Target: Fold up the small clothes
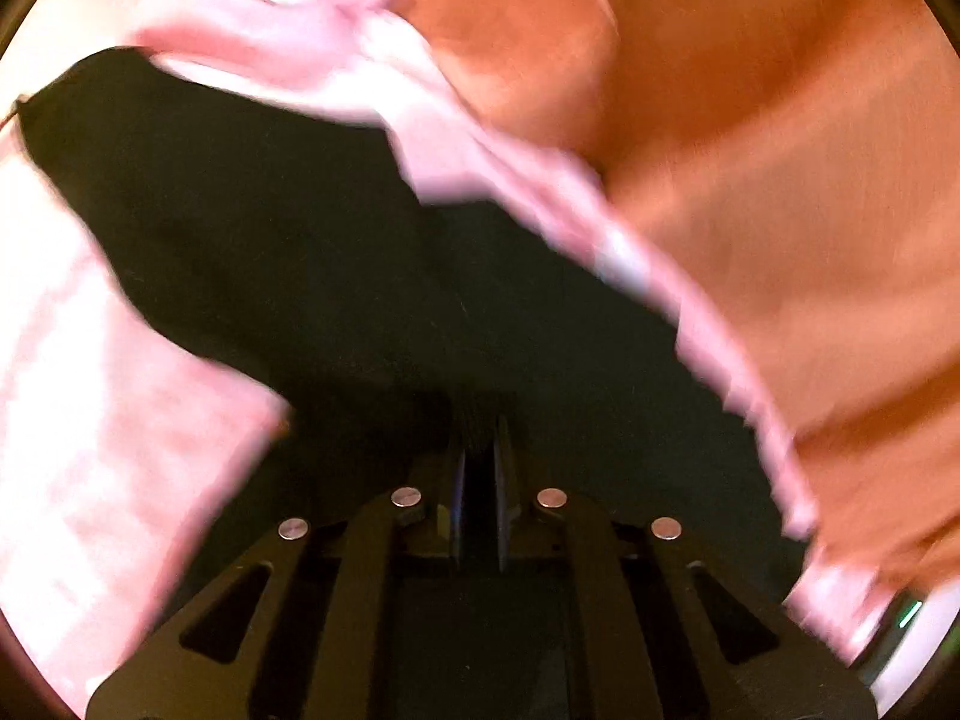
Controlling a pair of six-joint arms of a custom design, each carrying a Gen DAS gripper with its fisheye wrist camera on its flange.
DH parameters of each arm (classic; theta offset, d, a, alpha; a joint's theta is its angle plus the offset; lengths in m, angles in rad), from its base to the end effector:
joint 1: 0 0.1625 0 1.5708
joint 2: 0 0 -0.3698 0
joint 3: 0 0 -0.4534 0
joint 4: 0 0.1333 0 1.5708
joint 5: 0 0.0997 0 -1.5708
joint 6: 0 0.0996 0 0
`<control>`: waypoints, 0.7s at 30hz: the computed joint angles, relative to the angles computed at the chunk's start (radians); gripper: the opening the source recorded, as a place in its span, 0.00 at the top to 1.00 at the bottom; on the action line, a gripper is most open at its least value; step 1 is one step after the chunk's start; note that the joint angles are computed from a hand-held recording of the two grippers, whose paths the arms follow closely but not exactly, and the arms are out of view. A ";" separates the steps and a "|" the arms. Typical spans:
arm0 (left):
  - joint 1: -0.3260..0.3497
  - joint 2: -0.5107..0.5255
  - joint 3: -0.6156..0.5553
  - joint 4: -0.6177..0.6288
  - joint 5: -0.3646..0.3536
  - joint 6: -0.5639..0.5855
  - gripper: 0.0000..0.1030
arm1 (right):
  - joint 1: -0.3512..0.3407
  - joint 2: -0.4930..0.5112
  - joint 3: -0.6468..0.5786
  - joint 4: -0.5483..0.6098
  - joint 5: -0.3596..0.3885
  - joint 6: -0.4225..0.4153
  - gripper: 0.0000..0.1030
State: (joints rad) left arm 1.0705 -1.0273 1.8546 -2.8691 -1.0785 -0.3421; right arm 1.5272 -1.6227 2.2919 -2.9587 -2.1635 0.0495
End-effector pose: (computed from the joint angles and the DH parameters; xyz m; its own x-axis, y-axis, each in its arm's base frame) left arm -0.1424 -0.6365 0.1123 -0.9688 -0.0414 -0.2445 0.1088 0.8153 -0.5688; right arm 0.0573 -0.4688 0.2540 -0.8100 0.4403 0.3873 0.0730 0.7311 -0.6784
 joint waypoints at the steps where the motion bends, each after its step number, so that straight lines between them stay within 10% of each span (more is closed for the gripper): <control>1: 0.007 -0.023 0.004 -0.040 0.021 0.006 0.87 | 0.024 -0.010 0.001 0.011 -0.034 0.018 0.94; 4: 0.038 -0.074 -0.018 -0.081 0.174 0.023 0.40 | 0.092 -0.036 0.009 0.047 -0.120 0.011 0.83; 10: 0.208 -0.106 -0.124 0.046 0.249 -0.080 0.40 | 0.263 -0.029 0.021 0.073 -0.219 0.038 0.52; 14: 0.254 -0.089 -0.155 -0.023 0.190 -0.032 0.51 | 0.322 0.052 0.018 0.019 -0.210 0.038 0.47; 17: 0.262 -0.052 -0.206 0.012 0.111 0.010 0.98 | 0.328 0.116 0.008 0.007 -0.193 0.036 0.47; 21: 0.169 -0.010 -0.200 -0.065 0.196 0.108 0.98 | 0.343 0.176 -0.012 -0.022 -0.245 -0.012 0.47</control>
